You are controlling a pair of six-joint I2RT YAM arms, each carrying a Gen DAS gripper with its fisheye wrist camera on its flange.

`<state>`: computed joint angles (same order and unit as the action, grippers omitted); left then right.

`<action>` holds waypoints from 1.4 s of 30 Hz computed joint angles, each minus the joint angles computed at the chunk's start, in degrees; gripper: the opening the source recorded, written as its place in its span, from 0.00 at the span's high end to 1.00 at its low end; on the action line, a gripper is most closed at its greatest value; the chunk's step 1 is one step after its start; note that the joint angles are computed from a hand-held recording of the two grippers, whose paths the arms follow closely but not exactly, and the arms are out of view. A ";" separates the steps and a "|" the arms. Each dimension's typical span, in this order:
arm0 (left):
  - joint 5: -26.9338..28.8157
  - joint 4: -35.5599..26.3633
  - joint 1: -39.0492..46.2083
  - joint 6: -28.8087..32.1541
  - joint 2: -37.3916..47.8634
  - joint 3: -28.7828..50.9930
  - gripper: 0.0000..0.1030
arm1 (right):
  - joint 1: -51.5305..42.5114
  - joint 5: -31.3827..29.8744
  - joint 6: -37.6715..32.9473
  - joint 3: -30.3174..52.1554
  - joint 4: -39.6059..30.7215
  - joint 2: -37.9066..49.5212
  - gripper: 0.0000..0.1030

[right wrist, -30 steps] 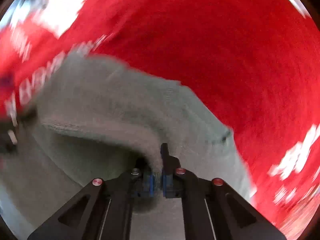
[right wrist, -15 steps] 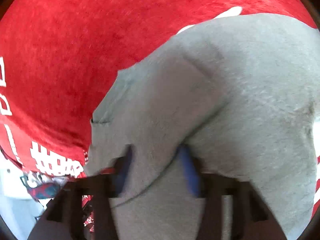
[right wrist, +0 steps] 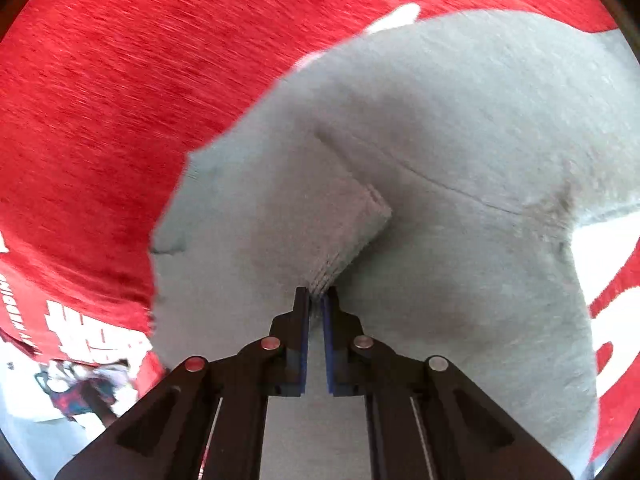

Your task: Fold small clothes

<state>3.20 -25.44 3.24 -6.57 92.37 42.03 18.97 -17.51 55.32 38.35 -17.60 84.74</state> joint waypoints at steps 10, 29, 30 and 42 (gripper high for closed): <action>-6.85 -7.22 -3.84 -2.38 -8.17 -1.01 0.84 | -9.71 2.91 -12.64 2.17 -17.52 -7.40 0.92; -10.90 -18.03 -44.46 -33.02 1.27 14.87 0.00 | -28.11 -8.32 -26.77 -5.43 -28.98 -23.33 0.25; -13.69 -19.15 -46.46 -34.42 2.51 16.71 0.01 | -30.74 -8.84 -28.75 -5.44 -29.94 -23.52 0.25; -13.79 -26.46 -51.94 -37.44 17.06 34.27 0.01 | -70.04 -11.98 -52.09 -2.78 -32.08 -10.99 0.22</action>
